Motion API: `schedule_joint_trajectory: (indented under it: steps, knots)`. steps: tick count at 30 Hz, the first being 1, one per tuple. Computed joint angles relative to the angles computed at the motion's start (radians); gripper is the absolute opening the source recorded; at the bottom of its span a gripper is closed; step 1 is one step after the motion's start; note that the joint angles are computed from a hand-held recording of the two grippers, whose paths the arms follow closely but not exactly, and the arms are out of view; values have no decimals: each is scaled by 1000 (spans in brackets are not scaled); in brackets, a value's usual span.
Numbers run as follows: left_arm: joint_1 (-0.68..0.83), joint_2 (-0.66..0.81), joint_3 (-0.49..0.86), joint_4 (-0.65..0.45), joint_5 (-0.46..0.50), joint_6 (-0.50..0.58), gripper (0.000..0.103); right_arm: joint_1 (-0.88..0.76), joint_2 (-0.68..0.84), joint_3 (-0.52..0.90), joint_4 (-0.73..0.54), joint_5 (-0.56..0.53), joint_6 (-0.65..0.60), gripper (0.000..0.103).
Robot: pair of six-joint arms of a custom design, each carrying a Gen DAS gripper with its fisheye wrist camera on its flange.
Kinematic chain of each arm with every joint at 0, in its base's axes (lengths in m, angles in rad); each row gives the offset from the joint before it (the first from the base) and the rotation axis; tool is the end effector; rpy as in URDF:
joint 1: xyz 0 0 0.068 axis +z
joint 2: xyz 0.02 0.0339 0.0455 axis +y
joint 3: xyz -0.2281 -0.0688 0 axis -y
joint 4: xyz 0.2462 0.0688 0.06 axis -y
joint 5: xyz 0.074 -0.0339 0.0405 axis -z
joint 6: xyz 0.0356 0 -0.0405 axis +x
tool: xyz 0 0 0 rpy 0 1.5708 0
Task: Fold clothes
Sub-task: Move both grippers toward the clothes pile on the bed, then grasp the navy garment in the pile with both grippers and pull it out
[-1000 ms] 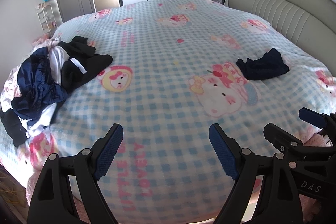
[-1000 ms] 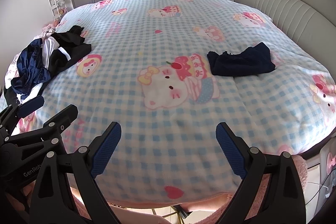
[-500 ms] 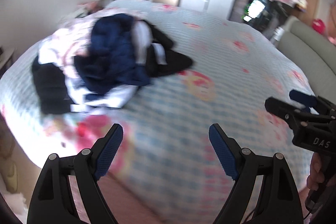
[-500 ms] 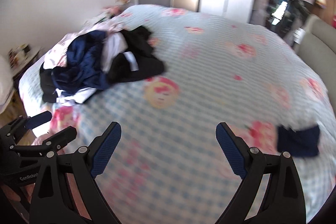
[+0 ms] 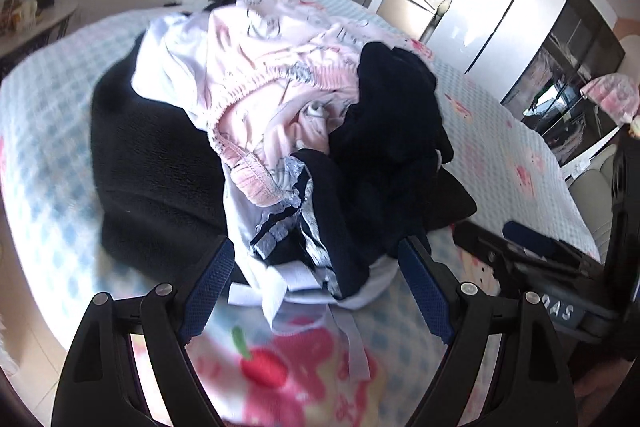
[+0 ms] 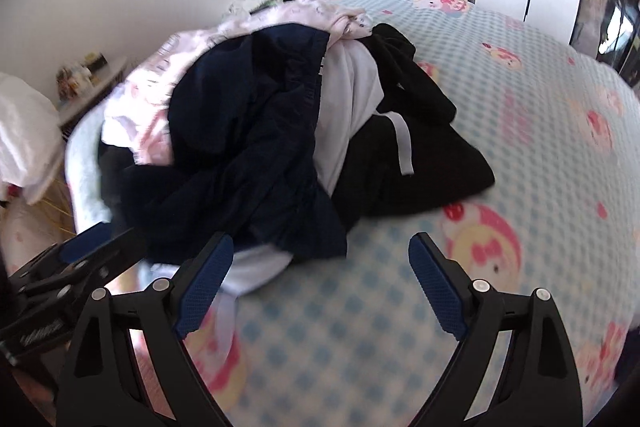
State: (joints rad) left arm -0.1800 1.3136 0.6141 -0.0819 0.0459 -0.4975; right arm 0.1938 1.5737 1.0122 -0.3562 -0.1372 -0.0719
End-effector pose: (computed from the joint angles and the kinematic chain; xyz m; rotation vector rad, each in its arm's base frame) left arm 0.2622 -0.0494 0.1443 -0.3544 2.3578 -0.3816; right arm 0.3203 0.0678 0.1745 -0.3871 2.4595 0.2221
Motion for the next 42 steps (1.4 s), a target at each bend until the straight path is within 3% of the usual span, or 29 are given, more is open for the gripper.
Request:
schedule_joint_trajectory:
  steps: [2,6,10,12,13,14,17,21,28,33,37,42]
  knots:
    - [11,51,10,41,18,4,82,28,81,69,3,31,3,91]
    - [7,156,51,92,-4,19,56,65,183,169,-14,62,-5,90]
    - [24,211,65,141,56,15,37,86,267,247,-24,65,-5,74]
    - [21,224,77,142,74,4,23,95,315,288,-28,42,-11,54]
    - [15,227,85,138,80,0,20,93,333,303,-37,18,-14,33]
    - [4,226,96,125,83,-1,18,90,349,317,-49,-10,-16,24]
    - [-42,196,111,105,85,5,11,91,293,245,2,10,-44,12]
    - [-168,144,124,81,41,0,10,25,159,139,7,-22,-72,9]
    - [-413,183,212,61,32,-66,10,-225,-70,-37,-66,-117,-159,9]
    - [-592,237,224,85,46,-98,10,-544,-363,-247,-202,-245,-330,9]
    - [-756,301,271,94,66,-114,10,-914,-504,-292,-429,-360,-597,9]
    - [-909,381,393,81,91,-105,10,-1388,-437,-198,-650,-486,-988,9]
